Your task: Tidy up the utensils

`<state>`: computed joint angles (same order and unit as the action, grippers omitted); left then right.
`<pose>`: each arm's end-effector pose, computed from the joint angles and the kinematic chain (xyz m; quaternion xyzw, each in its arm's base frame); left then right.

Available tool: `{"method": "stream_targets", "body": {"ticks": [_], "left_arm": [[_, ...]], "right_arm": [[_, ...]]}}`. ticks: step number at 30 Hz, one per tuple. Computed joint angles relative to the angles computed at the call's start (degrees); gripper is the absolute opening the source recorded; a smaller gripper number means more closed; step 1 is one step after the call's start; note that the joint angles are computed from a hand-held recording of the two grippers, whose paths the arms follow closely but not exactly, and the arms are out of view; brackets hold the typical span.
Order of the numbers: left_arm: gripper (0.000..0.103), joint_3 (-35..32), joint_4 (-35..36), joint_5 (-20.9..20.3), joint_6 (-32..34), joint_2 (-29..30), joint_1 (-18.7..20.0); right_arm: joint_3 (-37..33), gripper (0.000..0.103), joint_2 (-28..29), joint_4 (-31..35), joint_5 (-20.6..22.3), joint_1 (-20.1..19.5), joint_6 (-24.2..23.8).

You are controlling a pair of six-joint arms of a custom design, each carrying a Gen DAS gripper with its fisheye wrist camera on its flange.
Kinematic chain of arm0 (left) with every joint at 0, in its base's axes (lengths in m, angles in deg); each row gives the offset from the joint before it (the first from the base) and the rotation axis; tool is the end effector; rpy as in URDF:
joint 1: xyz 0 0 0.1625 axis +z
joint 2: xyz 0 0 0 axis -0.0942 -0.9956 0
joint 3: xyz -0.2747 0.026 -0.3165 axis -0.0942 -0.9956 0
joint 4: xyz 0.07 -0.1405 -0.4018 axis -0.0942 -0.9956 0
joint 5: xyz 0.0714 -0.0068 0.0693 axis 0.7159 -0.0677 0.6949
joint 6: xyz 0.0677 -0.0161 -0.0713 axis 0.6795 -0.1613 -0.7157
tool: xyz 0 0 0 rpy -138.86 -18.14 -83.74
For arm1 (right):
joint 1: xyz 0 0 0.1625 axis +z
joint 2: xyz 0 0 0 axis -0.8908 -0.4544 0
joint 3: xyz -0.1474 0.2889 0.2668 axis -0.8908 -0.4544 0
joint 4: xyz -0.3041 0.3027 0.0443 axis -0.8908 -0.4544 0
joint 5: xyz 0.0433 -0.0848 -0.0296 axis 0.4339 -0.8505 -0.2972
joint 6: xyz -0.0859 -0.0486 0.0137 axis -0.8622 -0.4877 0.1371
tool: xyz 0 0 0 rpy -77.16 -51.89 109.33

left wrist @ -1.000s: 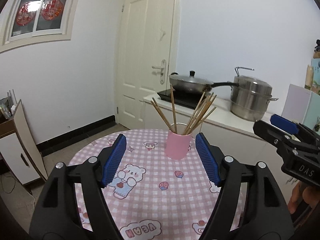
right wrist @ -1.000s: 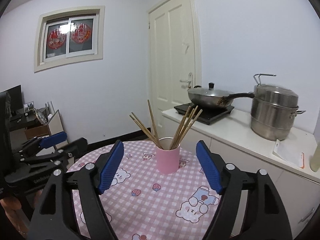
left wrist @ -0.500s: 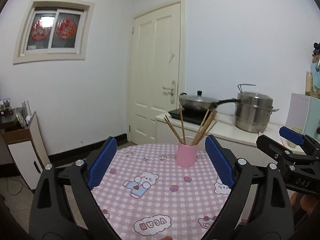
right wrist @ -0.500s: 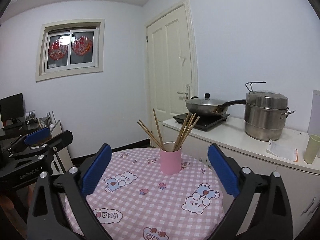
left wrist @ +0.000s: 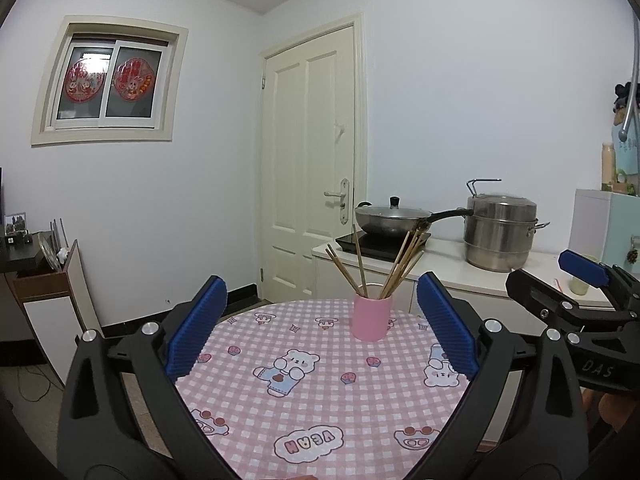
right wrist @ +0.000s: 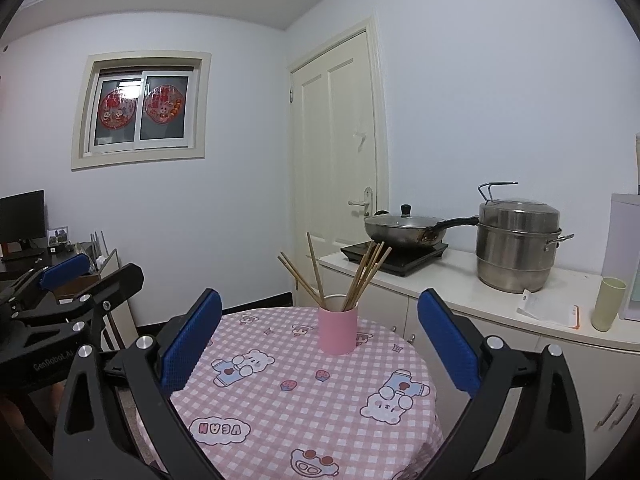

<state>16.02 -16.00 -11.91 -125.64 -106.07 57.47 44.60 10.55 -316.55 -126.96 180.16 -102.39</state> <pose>-0.2812 -0.6262 0.3000 0.4317 0.7331 -0.5138 0.1106 0.3716 -0.5864 0.1652 0.1331 -0.6550 0.6451 0.3701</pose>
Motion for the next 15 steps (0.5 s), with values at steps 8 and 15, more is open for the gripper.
{"method": "stream_targets", "body": {"ticks": [8,15], "left_arm": [[0.097,2.62,-2.41,0.31,0.11,-1.8,-0.16],[0.097,4.84,-3.8,0.06,0.64,-3.31,-0.24]], "right_arm": [[-0.16,0.095,0.86,-2.07,-0.29,0.8,-1.68],[0.61,0.095,0.93,-4.42,0.1,1.28,-2.44]]}}
